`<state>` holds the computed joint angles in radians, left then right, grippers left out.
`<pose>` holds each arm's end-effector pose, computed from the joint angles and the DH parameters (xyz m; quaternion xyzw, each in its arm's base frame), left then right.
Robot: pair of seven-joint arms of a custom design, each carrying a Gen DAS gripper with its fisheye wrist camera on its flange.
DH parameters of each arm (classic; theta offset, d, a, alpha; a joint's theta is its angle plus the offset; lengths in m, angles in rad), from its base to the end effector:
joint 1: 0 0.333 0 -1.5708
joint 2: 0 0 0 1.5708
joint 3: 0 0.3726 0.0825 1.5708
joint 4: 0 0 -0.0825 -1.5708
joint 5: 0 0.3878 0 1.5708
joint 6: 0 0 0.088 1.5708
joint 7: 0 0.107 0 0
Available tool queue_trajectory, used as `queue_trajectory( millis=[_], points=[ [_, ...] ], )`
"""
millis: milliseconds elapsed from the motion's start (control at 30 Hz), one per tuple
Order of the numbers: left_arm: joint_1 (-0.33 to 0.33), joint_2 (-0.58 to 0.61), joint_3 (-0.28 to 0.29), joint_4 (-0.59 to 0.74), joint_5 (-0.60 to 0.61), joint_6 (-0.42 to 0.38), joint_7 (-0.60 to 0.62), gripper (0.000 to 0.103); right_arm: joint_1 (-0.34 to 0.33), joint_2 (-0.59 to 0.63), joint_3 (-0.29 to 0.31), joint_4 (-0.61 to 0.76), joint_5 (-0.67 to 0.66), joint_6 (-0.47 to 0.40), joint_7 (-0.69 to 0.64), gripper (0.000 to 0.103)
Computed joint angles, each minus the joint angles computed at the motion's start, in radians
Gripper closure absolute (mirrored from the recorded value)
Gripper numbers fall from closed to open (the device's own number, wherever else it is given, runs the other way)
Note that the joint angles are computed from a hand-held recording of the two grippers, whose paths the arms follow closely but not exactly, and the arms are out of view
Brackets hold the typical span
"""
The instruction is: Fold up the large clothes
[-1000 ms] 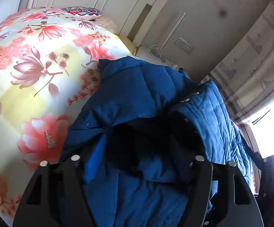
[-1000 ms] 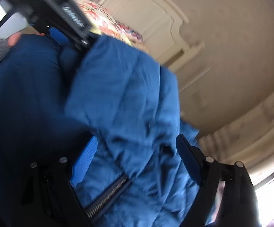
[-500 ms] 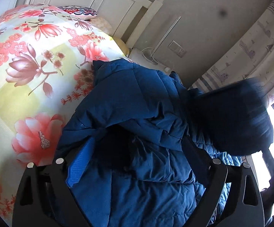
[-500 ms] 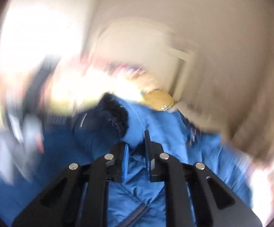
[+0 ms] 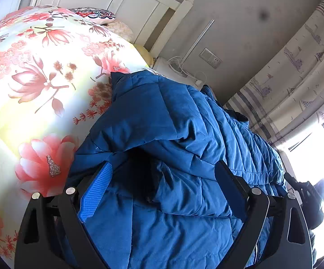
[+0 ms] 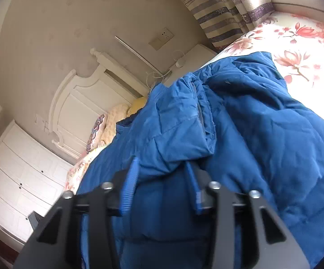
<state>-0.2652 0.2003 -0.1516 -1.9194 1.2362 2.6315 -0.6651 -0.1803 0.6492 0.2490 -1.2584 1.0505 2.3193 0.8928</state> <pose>0.5868 -0.2780 0.4876 -0.8398 0.3112 -0.3836 0.2253 0.8085 0.0086 0.4884 -0.6213 0.5864 0.0704 0.5149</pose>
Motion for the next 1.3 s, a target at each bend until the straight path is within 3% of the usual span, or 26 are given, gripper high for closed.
queue_trajectory(
  millis=[133,167,233,300,400,533,600,700,767,800,867,900,1000,1067,1133,1200,1300],
  points=[
    [0.0,-0.001,0.0,-0.002,-0.004,-0.002,0.005,0.013,0.058,0.089,-0.043,0.165,-0.135,-0.003,0.144,0.057],
    [-0.001,0.0,-0.001,0.0,-0.004,-0.004,0.004,0.013,0.056,0.089,-0.03,0.17,-0.152,0.013,0.121,0.076],
    [-0.002,-0.002,0.0,-0.001,0.002,-0.005,-0.003,0.013,0.033,0.054,0.022,0.126,-0.135,0.08,-0.007,0.086],
    [-0.003,-0.003,-0.001,-0.002,0.003,-0.01,-0.007,0.013,-0.018,-0.035,0.094,0.012,-0.041,0.17,-0.222,0.089],
    [-0.013,-0.011,-0.004,-0.004,0.014,-0.047,-0.019,0.013,-0.038,-0.108,0.089,-0.071,0.06,0.191,-0.352,0.089],
    [-0.027,-0.027,-0.01,-0.01,0.065,-0.099,-0.05,0.013,0.006,-0.078,-0.02,-0.062,-0.013,0.149,-0.205,0.089],
    [-0.028,-0.027,-0.017,-0.007,0.056,-0.12,-0.034,0.013,0.014,-0.029,-0.053,-0.019,-0.11,0.067,-0.072,0.089],
    [-0.028,-0.031,-0.02,-0.009,0.055,-0.13,-0.046,0.013,-0.006,-0.042,-0.054,-0.039,-0.155,0.016,-0.009,0.081],
    [-0.03,-0.038,-0.021,-0.018,0.064,-0.145,-0.069,0.013,-0.023,-0.103,-0.022,-0.134,-0.154,0.166,-0.029,0.068],
    [-0.032,-0.04,-0.023,-0.018,0.066,-0.156,-0.076,0.013,0.01,-0.149,-0.055,-0.195,-0.089,0.306,-0.092,0.067],
    [-0.036,-0.044,-0.027,-0.019,0.07,-0.184,-0.083,0.013,0.008,-0.173,-0.021,-0.218,-0.023,0.444,-0.213,0.066],
    [-0.038,-0.046,-0.029,-0.018,0.071,-0.197,-0.085,0.013,-0.005,-0.169,0.008,-0.197,-0.03,0.437,-0.262,0.066],
    [-0.043,-0.053,-0.034,-0.022,0.083,-0.226,-0.1,0.013,0.034,-0.133,0.007,-0.116,-0.136,0.388,-0.318,0.059],
    [-0.047,-0.06,-0.038,-0.027,0.094,-0.249,-0.114,0.013,0.094,-0.097,-0.023,-0.066,-0.249,0.399,-0.318,0.047],
    [-0.054,-0.062,-0.045,-0.02,0.092,-0.29,-0.11,0.013,0.178,-0.041,-0.106,-0.006,-0.426,0.386,-0.206,0.043],
    [-0.065,-0.051,-0.056,0.014,0.054,-0.348,-0.031,0.013,0.238,0.024,-0.19,0.058,-0.605,0.281,-0.045,0.041],
    [-0.079,-0.023,-0.061,0.099,0.03,-0.387,0.123,0.013,0.225,0.028,-0.158,0.043,-0.633,0.313,-0.043,0.04]
  ],
)
